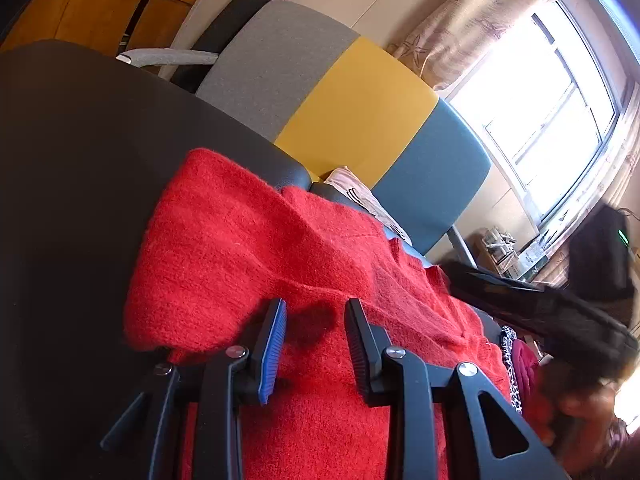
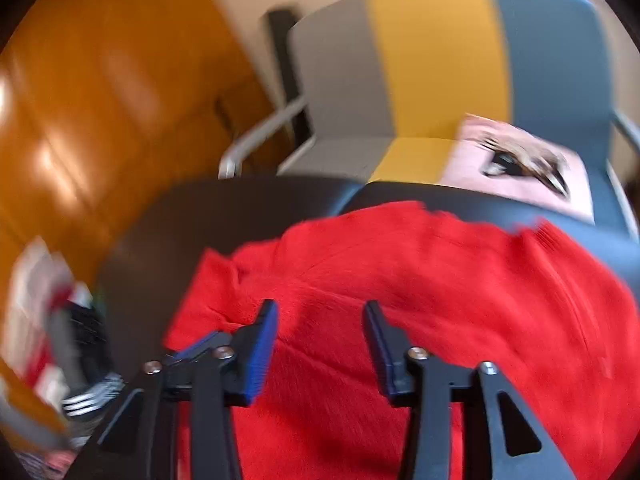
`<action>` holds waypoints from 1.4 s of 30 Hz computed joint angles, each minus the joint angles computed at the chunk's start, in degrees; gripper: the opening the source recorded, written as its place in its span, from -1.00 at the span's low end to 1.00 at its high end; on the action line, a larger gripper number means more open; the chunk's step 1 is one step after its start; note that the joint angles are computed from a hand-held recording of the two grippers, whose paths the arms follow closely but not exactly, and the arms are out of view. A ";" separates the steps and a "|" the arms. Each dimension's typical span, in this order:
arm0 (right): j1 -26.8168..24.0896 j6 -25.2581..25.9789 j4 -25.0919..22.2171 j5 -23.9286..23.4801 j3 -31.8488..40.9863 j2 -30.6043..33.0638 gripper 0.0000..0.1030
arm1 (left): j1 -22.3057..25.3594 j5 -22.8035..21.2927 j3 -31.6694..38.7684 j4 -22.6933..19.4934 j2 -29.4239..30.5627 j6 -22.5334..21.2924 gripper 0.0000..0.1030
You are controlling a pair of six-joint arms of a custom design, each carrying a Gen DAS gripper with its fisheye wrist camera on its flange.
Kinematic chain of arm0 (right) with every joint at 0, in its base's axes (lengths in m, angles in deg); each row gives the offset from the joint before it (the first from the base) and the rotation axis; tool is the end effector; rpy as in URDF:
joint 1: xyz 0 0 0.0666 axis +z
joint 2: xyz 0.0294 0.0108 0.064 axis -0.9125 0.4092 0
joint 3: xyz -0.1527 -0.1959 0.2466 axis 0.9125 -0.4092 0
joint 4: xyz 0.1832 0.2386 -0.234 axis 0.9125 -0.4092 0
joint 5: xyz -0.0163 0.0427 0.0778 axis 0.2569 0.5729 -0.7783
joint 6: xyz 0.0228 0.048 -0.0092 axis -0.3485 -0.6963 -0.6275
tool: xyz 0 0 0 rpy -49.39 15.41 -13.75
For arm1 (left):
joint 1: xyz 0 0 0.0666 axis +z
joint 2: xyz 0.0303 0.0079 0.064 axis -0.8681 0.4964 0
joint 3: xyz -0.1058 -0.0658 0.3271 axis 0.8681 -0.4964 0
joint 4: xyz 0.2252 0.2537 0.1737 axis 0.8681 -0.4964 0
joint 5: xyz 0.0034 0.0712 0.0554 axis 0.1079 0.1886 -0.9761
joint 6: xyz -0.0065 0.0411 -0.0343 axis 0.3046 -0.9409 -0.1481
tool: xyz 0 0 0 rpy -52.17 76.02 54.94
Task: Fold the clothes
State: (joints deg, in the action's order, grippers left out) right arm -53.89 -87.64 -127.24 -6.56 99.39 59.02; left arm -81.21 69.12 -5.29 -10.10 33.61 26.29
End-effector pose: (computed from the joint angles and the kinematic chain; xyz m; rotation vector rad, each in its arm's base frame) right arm 0.5442 0.1178 0.3942 0.0492 2.4294 0.3219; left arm 0.5227 -0.2150 0.3266 0.0816 2.3003 -0.8876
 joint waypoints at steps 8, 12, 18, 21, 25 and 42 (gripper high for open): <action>1.26 6.28 -8.72 -1.02 12.65 11.12 -0.84 | -0.92 -1.20 0.17 -0.19 0.02 -2.22 -0.39; 1.59 3.93 -4.89 5.36 10.36 8.87 -0.85 | -1.53 -1.00 1.68 -2.04 1.00 -4.17 -0.39; 0.96 -0.18 -0.15 5.69 6.43 8.50 -0.81 | -1.54 -0.45 2.43 -2.75 1.82 -4.19 -0.39; -0.11 -2.35 2.74 0.08 5.92 7.22 -0.65 | -1.66 -0.56 2.41 -2.49 1.89 -3.95 -0.39; 0.43 0.57 -1.78 -8.67 16.81 13.56 -0.21 | -1.53 -0.21 2.00 -1.89 1.78 -3.76 -0.39; 1.97 -1.74 -15.11 4.65 39.44 30.11 -0.99 | -1.23 1.31 0.99 0.00 2.06 -3.51 -0.39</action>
